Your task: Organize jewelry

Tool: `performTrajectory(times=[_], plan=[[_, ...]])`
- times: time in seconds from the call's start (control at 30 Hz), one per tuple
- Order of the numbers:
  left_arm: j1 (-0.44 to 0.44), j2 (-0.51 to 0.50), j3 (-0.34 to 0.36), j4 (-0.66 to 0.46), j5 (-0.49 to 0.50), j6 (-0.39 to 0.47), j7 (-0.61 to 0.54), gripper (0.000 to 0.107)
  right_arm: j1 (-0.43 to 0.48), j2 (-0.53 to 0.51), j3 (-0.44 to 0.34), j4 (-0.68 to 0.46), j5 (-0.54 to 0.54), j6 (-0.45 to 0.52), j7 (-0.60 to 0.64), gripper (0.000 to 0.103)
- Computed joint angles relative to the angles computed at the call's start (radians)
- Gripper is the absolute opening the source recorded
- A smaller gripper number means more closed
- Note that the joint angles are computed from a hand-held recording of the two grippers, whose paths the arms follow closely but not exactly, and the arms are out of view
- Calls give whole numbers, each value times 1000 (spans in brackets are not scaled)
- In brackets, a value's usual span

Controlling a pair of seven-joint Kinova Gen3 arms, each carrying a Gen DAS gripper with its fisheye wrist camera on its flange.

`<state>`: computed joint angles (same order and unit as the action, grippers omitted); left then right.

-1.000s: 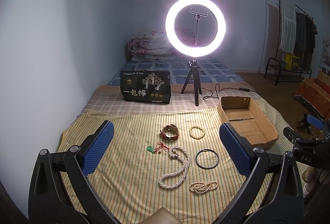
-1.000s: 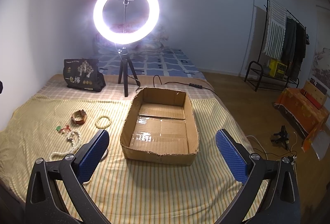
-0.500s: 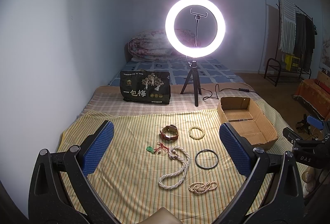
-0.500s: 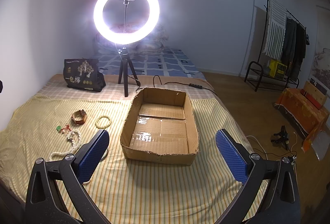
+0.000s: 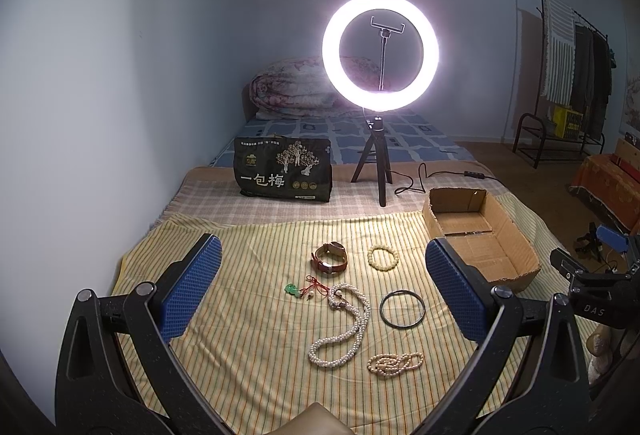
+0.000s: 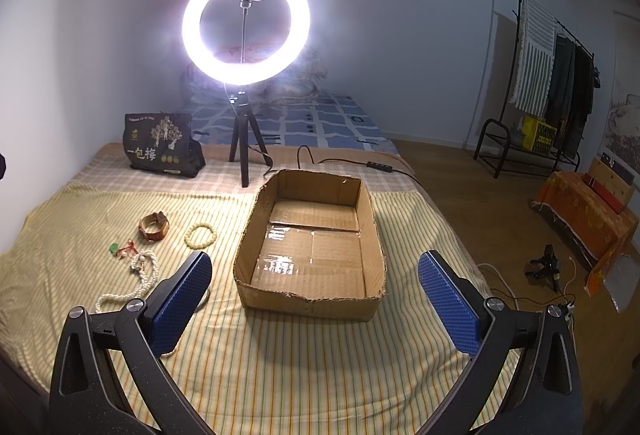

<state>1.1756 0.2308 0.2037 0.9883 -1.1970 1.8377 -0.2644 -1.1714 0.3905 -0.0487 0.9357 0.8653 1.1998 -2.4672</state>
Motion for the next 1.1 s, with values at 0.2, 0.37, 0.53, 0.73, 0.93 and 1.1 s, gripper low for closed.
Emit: performTrajectory(times=[0.2, 0.37, 0.53, 0.73, 0.93, 1.1], plan=[[1, -1, -1, 5, 1, -2, 4, 103, 2, -1, -2, -4, -8, 4, 6, 102], [-11, -6, 1, 10, 14, -5, 4, 103, 5, 0, -5, -5, -15, 5, 23, 102], [-46, -25, 7, 52, 45, -24, 29, 103, 9, 10, -8, -19, -38, 10, 49, 102], [-129, -49, 26, 102, 121, -56, 47, 103, 56, 47, -27, -100, -185, 42, 151, 102], [-225, -78, 36, 156, 214, -103, 26, 103, 88, 114, -28, -216, -349, 119, 273, 102], [-301, -104, 50, 193, 291, -150, -21, 103, 97, 139, -16, -239, -444, 132, 328, 102]])
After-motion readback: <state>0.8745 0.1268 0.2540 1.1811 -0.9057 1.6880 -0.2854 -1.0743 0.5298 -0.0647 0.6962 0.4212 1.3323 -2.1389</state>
